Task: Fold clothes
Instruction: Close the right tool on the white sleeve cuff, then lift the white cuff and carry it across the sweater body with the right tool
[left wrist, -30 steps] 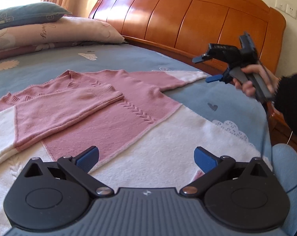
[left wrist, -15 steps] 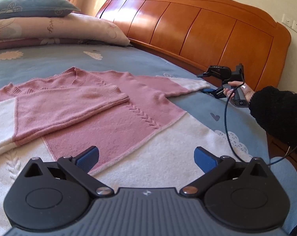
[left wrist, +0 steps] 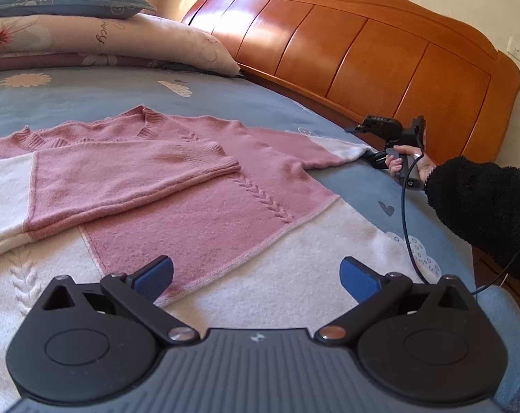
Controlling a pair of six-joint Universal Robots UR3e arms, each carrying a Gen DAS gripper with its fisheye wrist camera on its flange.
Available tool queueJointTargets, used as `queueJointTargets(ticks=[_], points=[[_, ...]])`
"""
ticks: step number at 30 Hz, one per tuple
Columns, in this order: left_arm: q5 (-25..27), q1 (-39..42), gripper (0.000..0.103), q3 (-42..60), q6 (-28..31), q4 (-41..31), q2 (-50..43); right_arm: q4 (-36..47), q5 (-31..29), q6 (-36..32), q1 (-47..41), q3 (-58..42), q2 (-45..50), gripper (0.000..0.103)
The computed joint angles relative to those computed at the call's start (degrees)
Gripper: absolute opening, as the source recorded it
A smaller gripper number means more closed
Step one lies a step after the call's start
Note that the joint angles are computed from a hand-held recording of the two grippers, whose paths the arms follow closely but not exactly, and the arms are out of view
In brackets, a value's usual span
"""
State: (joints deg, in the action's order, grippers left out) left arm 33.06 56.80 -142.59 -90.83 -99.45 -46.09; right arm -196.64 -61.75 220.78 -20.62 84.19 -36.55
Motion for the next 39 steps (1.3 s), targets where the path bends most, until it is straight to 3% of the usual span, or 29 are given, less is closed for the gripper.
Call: queueJointTargets(ticks=[1, 2, 4, 7, 13, 20, 25, 30, 39], points=[[0.0, 0.2, 0.102, 0.0, -0.1, -0.1, -0.1, 1.8, -1.1, -1.1, 0.4, -0.7, -0.2, 0.049], [0.0, 0.4, 0.102, 0.1, -0.2, 0.0, -0.1, 3.2, -2.2, -1.9, 0.3, 0.2, -1.3, 0.031], [0.0, 0.6, 0.102, 0.2, -0.3, -0.2, -0.2, 8.4, -5.9, -2.1, 1.1, -0.5, -2.5, 0.006], [-0.4, 1.3, 0.102, 0.7, 0.6, -2.2, 0.5, 8.7, -6.9, -1.9, 1.5, -0.5, -2.8, 0.007], [-0.9, 2.0, 0.102, 1.8, 0.3, -4.1, 1.0, 19.9, -15.5, -6.7, 6.5, -5.4, -6.5, 0.008], [-1.0, 3.1, 0.102, 4.4, -1.0, -6.8, 3.3, 29.7, -18.8, -14.2, 11.4, -9.7, -12.4, 0.008], [1.7, 1.5, 0.102, 6.0, -6.6, -1.6, 3.2, 39.5, -21.4, -20.8, 17.1, -18.5, -13.7, 0.008], [2.8, 3.1, 0.102, 10.1, -4.2, -6.8, 0.0, 50.7, -25.6, -28.2, 24.0, -31.7, -11.2, 0.008], [4.5, 4.2, 0.102, 12.4, -4.8, -7.3, 1.3, 61.3, -29.3, -32.3, 32.6, -47.8, -6.9, 0.008]])
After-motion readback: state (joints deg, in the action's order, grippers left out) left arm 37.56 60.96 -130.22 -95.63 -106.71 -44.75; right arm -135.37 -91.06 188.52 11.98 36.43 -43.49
